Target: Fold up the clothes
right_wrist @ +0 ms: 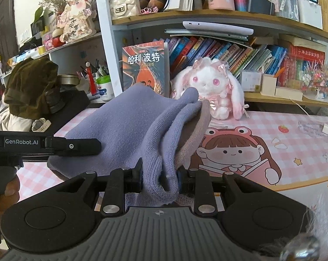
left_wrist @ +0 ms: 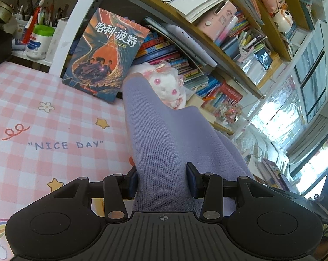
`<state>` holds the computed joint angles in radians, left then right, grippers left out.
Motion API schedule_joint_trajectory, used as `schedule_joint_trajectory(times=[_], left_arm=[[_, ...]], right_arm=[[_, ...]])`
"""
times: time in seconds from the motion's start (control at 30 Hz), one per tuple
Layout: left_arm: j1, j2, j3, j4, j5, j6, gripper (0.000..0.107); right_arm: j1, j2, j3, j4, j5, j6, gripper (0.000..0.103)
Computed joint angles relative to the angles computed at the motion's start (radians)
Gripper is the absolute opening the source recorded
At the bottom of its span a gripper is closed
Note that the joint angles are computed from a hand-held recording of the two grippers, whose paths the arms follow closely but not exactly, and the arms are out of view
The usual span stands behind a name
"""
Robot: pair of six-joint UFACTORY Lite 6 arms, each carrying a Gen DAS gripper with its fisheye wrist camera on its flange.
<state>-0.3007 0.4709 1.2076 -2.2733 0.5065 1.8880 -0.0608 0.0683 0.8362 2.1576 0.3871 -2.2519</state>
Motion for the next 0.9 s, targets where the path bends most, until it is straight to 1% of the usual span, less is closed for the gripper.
schedule_joint_trajectory(times=[0.2, 0.4, 0.63, 0.73, 0.8, 0.9], left_arm=[[0.005, 0.078, 0.111, 0.072, -0.018, -0.057, 0.043], [0.013, 0.173, 0.235, 0.071, -0.049, -0.076, 0.043], [0.035, 0.331, 0.472, 0.231, -0.115, -0.262, 0.043], [0.04, 0.406, 0.59, 0.344, -0.146, -0.385, 0.043], [0.043, 0.467, 0.685, 0.45, -0.163, -0.5, 0.043], [0.042, 0.539, 0.782, 0.537, -0.185, -0.593, 0.043]], right_arm=[[0.0, 0.057, 0.069, -0.037, -0.019, 0.013, 0.024], [-0.002, 0.198, 0.239, -0.155, -0.031, 0.08, 0.024], [0.002, 0.423, 0.511, -0.351, -0.022, 0.231, 0.025], [-0.001, 0.523, 0.637, -0.444, -0.01, 0.314, 0.025], [-0.003, 0.587, 0.718, -0.503, -0.003, 0.367, 0.025], [-0.009, 0.683, 0.835, -0.586, 0.014, 0.432, 0.025]])
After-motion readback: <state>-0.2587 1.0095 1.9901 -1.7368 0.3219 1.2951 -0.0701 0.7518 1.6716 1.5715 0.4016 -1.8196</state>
